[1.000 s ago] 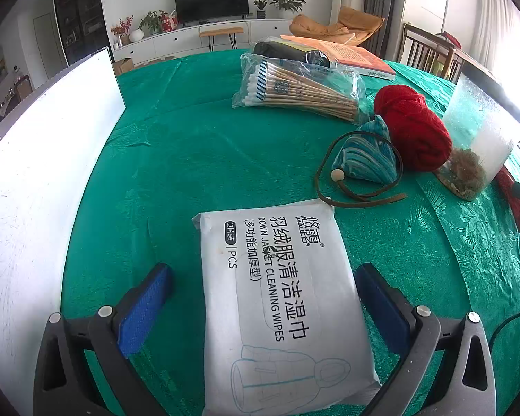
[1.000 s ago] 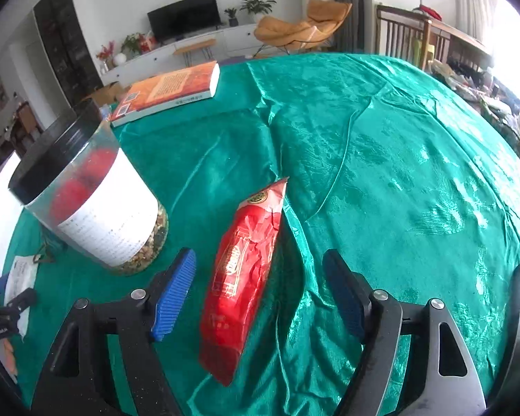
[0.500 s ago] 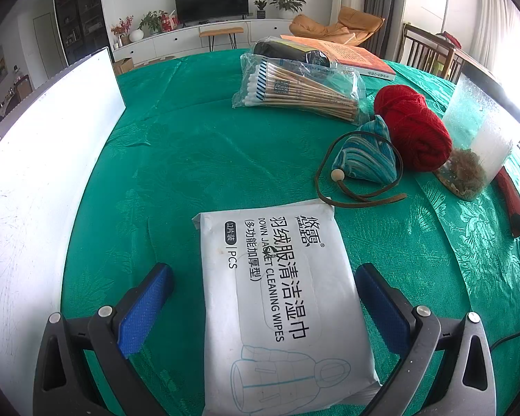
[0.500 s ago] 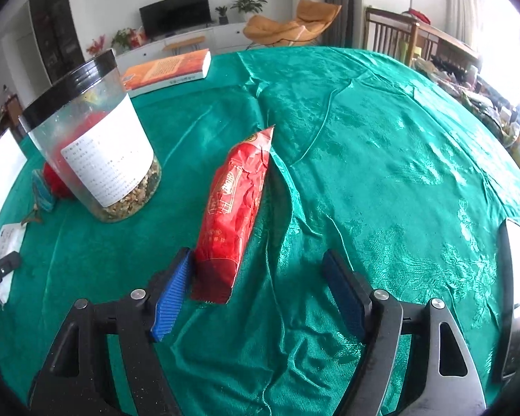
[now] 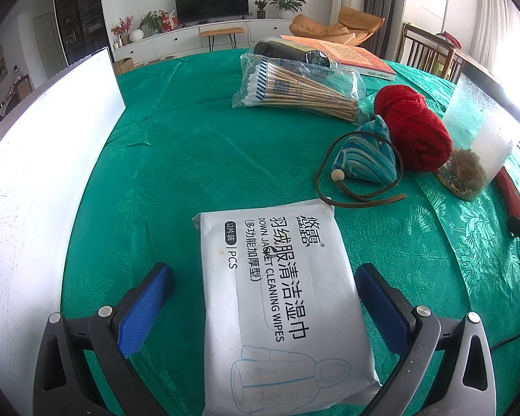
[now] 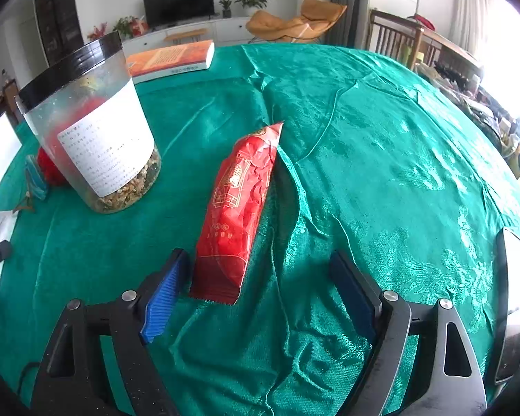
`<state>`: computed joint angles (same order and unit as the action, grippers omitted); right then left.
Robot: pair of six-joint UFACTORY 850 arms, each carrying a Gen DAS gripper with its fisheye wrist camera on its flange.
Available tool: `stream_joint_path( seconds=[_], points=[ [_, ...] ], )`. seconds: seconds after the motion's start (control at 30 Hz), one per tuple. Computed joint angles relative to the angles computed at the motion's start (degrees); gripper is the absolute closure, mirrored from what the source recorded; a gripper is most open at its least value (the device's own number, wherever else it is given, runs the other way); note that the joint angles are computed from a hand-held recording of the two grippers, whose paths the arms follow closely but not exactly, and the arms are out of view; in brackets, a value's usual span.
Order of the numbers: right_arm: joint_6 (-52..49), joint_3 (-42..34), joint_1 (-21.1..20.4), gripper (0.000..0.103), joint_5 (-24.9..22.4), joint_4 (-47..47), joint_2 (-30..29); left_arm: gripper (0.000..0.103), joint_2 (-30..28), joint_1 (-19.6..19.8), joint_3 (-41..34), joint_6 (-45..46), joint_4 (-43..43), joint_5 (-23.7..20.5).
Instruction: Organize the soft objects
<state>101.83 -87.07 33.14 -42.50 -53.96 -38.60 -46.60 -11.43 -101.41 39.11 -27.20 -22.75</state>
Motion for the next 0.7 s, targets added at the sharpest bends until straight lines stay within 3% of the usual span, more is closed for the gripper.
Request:
stream_joint_path(
  seconds=[0.13, 0.2, 0.3, 0.4, 0.5, 0.57, 0.6, 0.67, 0.7],
  points=[
    [0.1, 0.4, -0.2, 0.017, 0.6, -0.2, 0.2, 0.000, -0.2, 0.0, -0.4, -0.2, 0.3, -0.6],
    [2.0, 2.1, -0.2, 0.017, 2.6, -1.3, 1.5, 0.000, -1.3, 0.3, -3.3, -1.4, 2.1, -5.7],
    [11.3, 7.7, -0.9, 0.017, 9.8, -6.4, 5.7, 0.000, -1.4, 1.7, -4.5, 3.5, -5.8, -11.8],
    [16.2, 10.6, -1.5, 0.017, 12.0, -9.1, 9.0, 0.001, -0.9, 0.3, -3.9, -1.7, 2.7, -10.7],
    [1.5, 7.3, -3.9, 0.017, 12.1, 1.6, 9.1, 0.005, 1.8, -1.4, 0.6, -4.6, 9.6, -5.7],
    [-10.4, 2.9, -5.6, 0.017, 10.7, 10.9, 6.3, 0.017, 2.6, -1.3, 1.8, -3.5, 7.6, -5.2],
    [-16.4, 0.7, -6.4, 0.019, 11.0, 15.4, 4.8, 0.034, 3.1, -1.3, 2.6, -3.8, 7.2, -4.0],
    [-28.4, -3.7, -7.3, 0.023, 10.3, 24.1, 1.5, 0.036, 3.1, -1.0, 2.4, -2.4, 5.4, -4.3],
    [-34.4, -6.6, -7.5, 0.059, 8.0, 28.4, -0.5, 0.038, 3.1, -0.6, 2.3, -1.2, 3.7, -4.6]
  ],
)
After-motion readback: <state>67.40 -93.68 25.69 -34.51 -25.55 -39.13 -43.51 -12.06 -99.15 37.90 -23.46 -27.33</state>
